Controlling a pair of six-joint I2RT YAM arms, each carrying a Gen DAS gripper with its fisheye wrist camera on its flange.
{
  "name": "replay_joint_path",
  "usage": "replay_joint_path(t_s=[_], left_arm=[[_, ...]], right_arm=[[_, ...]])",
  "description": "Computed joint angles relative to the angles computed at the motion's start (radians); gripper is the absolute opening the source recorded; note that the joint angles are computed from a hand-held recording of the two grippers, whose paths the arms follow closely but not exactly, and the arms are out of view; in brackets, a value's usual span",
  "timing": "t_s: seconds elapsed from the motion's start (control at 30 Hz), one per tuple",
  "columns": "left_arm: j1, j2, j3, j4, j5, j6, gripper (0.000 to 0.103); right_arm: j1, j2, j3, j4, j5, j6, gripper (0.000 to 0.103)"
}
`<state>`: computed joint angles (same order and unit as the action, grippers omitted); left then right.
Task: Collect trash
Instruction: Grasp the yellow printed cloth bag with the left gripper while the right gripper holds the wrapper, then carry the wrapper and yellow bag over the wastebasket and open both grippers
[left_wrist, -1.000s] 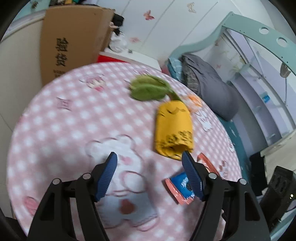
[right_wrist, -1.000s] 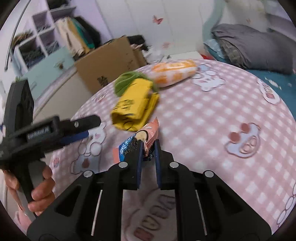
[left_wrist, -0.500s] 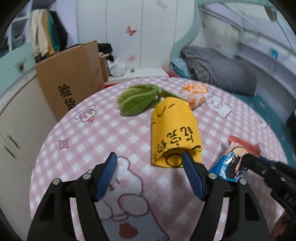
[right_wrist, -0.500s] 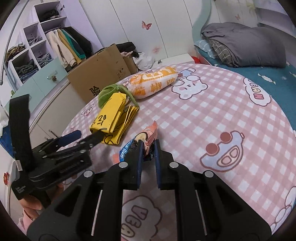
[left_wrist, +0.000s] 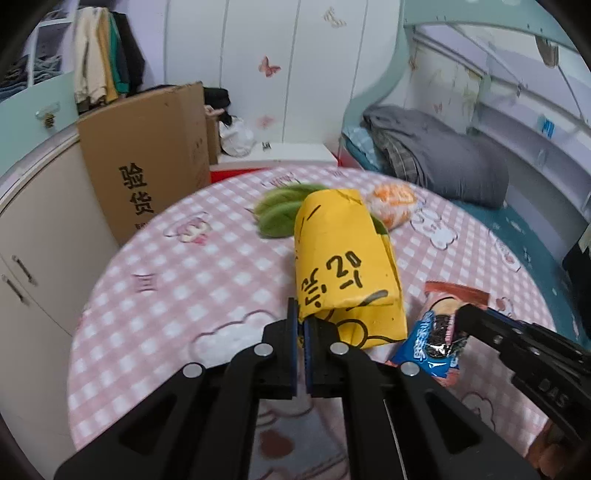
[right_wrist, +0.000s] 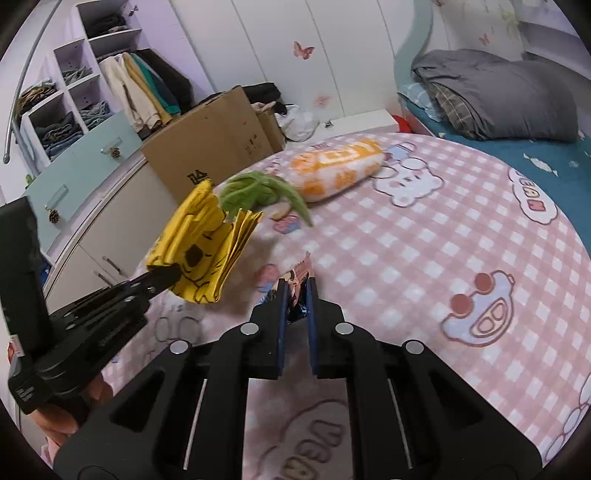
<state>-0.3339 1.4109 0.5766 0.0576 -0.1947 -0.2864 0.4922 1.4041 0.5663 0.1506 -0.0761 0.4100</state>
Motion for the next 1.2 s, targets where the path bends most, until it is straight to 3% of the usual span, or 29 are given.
replay_joint_path(t_s=[0.3, 0.4, 0.57, 0.77, 0.97, 1.03, 1.07, 1.1, 1.13, 1.2], left_arm=[[0.226, -0.375, -0.158, -0.140, 0.128, 0.054, 0.003], [0.379, -0.484, -0.193, -0.209, 0.220, 0.106, 0.002], [0.787, -0.593, -0.206, -0.325, 0.477, 0.279, 0.003], [1.284, -0.446, -0.146, -0.370, 0.735, 0.545, 0.003], [1.557, -0.169, -0.037, -0.284, 0.777, 0.671, 0.003], [1.608, -0.078, 0.008, -0.262, 0.773, 0.686, 0.003], [1.626, -0.027, 0.029, -0.237, 0.760, 0.685, 0.003], [1.634, 0.014, 0.047, -0.217, 0.744, 0.682, 0.003], [1.634, 0.039, 0.057, -0.205, 0.725, 0.676, 0.003], [1.641, 0.110, 0.089, -0.188, 0.700, 0.677, 0.003]], right_arm=[[0.227, 0.035, 0.124, -0.064, 0.114, 0.062, 0.009], [0.319, 0.104, 0.215, -0.082, 0.145, 0.073, 0.009], [0.465, 0.280, 0.420, -0.115, 0.172, 0.076, 0.009], [0.590, 0.531, 0.716, -0.185, 0.161, 0.067, 0.009], [0.662, 0.832, 1.093, -0.315, 0.123, 0.061, 0.009], [0.670, 0.951, 1.246, -0.366, 0.082, 0.054, 0.014], [0.673, 0.997, 1.307, -0.395, 0.076, 0.055, 0.018], [0.683, 1.073, 1.419, -0.464, 0.111, 0.058, 0.033], [0.688, 1.117, 1.488, -0.510, 0.134, 0.055, 0.056], [0.695, 1.173, 1.560, -0.540, 0.135, 0.055, 0.057]])
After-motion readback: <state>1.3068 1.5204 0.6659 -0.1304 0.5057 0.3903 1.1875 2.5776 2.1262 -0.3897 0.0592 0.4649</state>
